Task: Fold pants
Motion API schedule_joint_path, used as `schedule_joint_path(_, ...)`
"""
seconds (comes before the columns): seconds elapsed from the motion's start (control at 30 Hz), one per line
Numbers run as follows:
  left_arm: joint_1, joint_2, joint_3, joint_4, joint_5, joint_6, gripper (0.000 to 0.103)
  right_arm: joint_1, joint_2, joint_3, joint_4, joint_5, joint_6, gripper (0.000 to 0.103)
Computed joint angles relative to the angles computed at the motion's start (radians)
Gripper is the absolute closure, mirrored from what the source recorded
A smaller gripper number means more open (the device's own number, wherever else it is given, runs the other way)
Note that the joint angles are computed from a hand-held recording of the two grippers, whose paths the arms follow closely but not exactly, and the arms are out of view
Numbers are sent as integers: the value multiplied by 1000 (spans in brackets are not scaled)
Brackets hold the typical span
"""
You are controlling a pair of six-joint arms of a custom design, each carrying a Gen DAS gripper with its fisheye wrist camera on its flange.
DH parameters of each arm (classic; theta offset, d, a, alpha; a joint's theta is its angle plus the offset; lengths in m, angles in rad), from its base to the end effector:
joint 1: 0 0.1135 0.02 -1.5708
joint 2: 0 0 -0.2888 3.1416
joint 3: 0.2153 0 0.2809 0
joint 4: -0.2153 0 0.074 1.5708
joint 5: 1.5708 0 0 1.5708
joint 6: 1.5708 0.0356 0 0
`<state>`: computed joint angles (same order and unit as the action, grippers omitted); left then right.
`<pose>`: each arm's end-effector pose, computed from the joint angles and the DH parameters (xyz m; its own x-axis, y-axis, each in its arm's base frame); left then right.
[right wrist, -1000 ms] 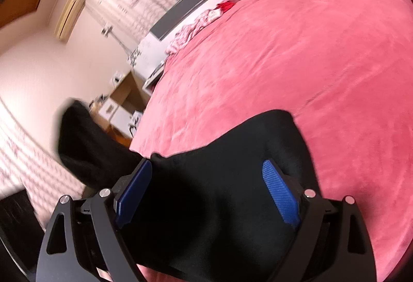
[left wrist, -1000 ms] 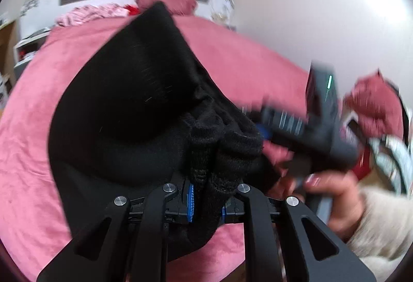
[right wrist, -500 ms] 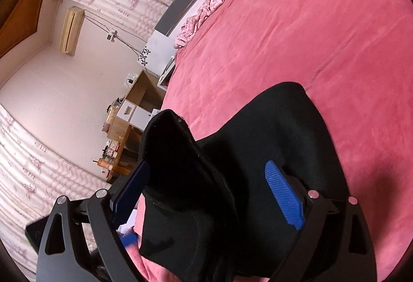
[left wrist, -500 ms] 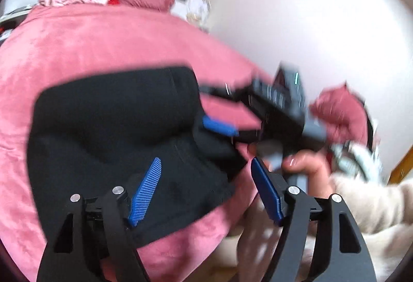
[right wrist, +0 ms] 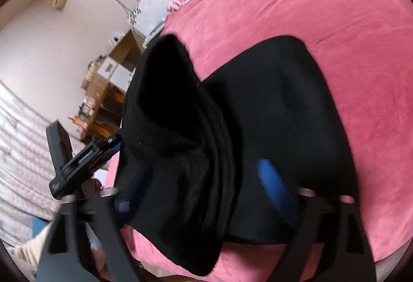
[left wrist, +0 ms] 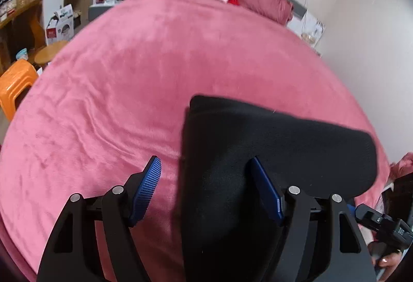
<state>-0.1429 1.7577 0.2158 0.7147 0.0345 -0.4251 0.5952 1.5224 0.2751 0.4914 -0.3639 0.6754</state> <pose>0.2134 -0.0319 0.0440 -0.7319 -0.3111 -0.6062 -0.1497 0.9414 -0.3023 0.1819 0.1384 0.0873 -0.9049 0.0929 -0.4153 -0.2212 0.7311 0.6455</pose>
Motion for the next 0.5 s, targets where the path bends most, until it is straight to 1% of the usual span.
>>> schedule_joint_path(0.03, -25, 16, 6, 8, -26, -7, 32, 11, 19, 8, 8, -9, 3, 56)
schedule_joint_path(0.07, -50, 15, 10, 3, -45, -12, 32, 31, 37, 21, 5, -8, 8, 59)
schedule_joint_path(0.1, -78, 18, 23, -11, -54, -12, 32, 49, 36, 27, 0, 5, 5, 75)
schedule_joint_path(0.13, -105, 22, 24, -12, -64, -15, 32, 57, 13, 34, -23, 3, -10, 82)
schedule_joint_path(0.17, -116, 23, 33, -28, -71, 1, 32, 55, 2, 37, -25, 3, -13, 86)
schedule_joint_path(0.2, -151, -8, 50, -85, -108, 7, 32, 38, -44, 32, -44, -8, -20, 88)
schedule_joint_path(0.23, -170, -28, 52, -106, -121, 4, 32, 9, -120, 25, -77, -20, -27, 90)
schedule_joint_path(0.3, -175, -76, 43, -118, -97, -2, 32, -56, -282, 10, -159, -38, -48, 90)
schedule_joint_path(0.33, -178, -99, 38, -107, -78, -12, 31, -101, -358, 13, -218, -52, -77, 91)
schedule_joint_path(0.37, -182, -102, 43, -95, -67, -18, 29, -140, -395, 22, -268, -70, -108, 91)
schedule_joint_path(0.43, -225, -97, 71, -115, -97, -16, 25, -214, -401, 26, -328, -110, -160, 91)
schedule_joint_path(0.47, -261, -74, 95, -132, -136, -5, 25, -239, -378, 13, -326, -122, -174, 91)
schedule_joint_path(0.5, -296, -40, 119, -150, -175, 6, 25, -272, -305, 2, -299, -147, -175, 91)
